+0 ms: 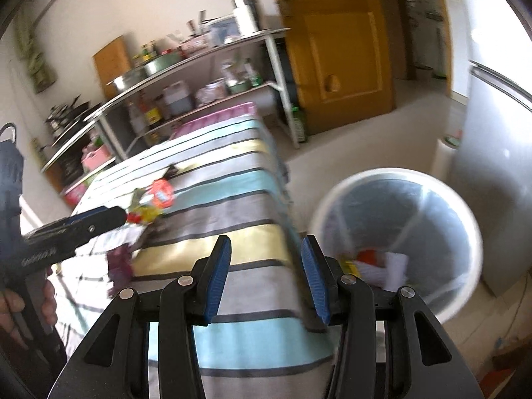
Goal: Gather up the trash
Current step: 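Grasp the beige paper packet with the left tool while the right tool grasps the purple wrapper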
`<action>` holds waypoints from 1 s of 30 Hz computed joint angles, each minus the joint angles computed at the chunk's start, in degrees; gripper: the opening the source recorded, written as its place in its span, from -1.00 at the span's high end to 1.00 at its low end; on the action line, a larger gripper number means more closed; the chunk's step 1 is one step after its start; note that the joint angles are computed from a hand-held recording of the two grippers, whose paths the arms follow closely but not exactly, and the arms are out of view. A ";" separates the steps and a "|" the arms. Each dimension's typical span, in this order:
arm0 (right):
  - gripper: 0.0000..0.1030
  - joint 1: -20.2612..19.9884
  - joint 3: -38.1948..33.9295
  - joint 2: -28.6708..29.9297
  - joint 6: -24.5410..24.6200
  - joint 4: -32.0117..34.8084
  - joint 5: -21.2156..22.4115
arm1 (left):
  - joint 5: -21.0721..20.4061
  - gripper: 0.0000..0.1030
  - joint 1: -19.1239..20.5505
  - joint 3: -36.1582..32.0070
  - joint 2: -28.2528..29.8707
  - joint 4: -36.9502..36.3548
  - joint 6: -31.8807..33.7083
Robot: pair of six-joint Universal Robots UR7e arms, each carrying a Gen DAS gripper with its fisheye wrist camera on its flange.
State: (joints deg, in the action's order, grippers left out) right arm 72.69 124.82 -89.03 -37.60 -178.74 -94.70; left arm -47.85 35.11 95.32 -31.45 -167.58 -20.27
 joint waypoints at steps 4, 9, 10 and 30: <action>0.12 1.83 0.71 1.89 -1.00 0.36 0.16 | 3.26 -0.32 0.79 3.84 -2.66 -1.10 -1.75; 0.12 4.47 0.70 5.09 -2.30 0.57 -0.51 | 5.39 -0.33 2.00 8.13 -5.79 -1.94 -4.75; 0.12 4.96 0.62 5.72 -2.44 0.83 -0.35 | 6.05 -0.34 2.10 8.85 -6.19 -2.09 -5.06; -0.04 9.34 -1.79 13.81 -5.88 6.09 -1.01 | -0.69 -0.42 8.57 6.59 -5.93 -3.82 -2.06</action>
State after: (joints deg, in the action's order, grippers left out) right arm 82.03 123.03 -75.22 -43.48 -172.65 -95.71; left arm -48.54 43.67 101.91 -37.39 -171.41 -22.33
